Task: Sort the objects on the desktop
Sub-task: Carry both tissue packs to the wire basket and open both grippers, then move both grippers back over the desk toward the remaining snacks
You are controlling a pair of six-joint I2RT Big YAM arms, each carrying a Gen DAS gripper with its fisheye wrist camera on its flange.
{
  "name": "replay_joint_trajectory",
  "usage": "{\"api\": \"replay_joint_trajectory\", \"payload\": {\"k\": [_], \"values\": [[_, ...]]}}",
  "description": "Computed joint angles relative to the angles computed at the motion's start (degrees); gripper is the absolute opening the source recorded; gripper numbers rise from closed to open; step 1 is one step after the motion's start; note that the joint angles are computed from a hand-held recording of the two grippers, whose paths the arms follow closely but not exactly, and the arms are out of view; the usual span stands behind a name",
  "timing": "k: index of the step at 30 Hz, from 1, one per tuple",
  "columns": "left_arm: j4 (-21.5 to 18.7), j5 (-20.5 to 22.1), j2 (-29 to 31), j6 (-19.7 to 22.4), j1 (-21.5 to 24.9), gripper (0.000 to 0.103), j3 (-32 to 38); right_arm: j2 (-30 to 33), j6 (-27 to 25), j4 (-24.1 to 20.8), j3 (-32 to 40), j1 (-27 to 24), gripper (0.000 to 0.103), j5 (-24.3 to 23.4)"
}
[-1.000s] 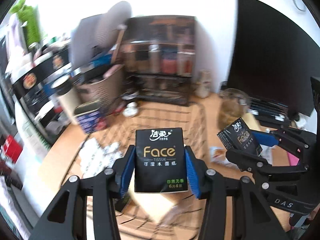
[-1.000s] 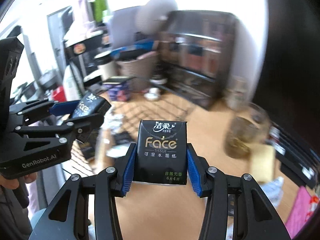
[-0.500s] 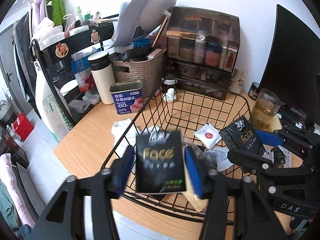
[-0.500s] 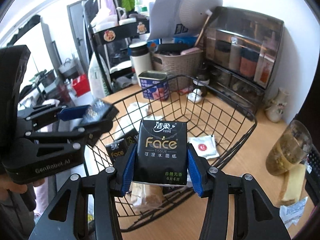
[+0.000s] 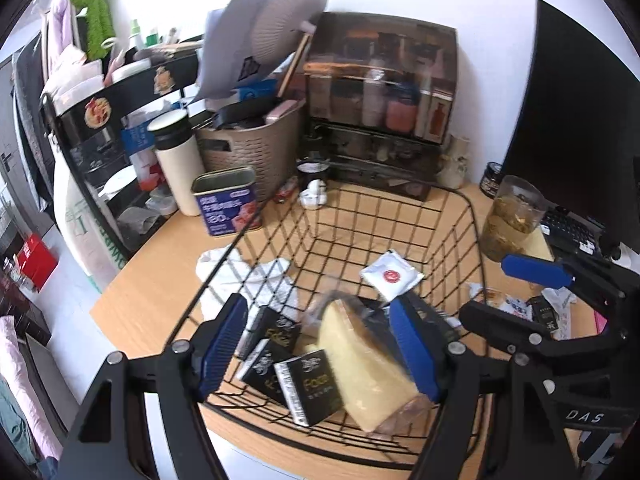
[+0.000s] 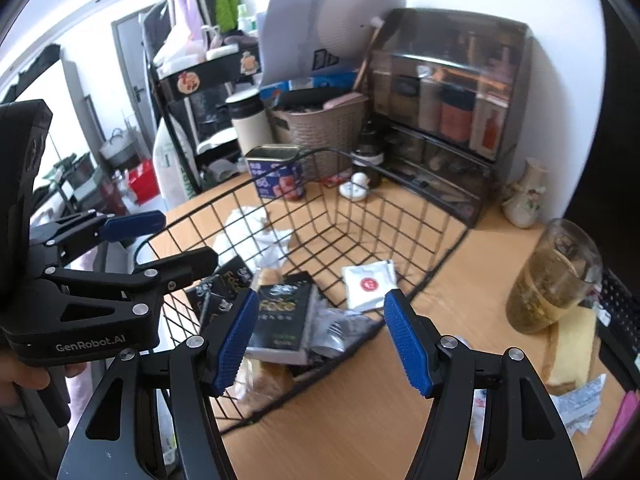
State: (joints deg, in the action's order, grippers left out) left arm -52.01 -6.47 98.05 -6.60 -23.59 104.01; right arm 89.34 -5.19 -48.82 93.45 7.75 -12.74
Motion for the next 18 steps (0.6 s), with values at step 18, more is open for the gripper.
{"api": "replay_joint_trajectory", "payload": {"k": [18], "values": [[-5.24, 5.81, 10.46, 4.95, -11.57, 0.077, 13.86, -8.68, 1.68, -0.56, -11.35, -17.13, 0.066, 2.44]]}}
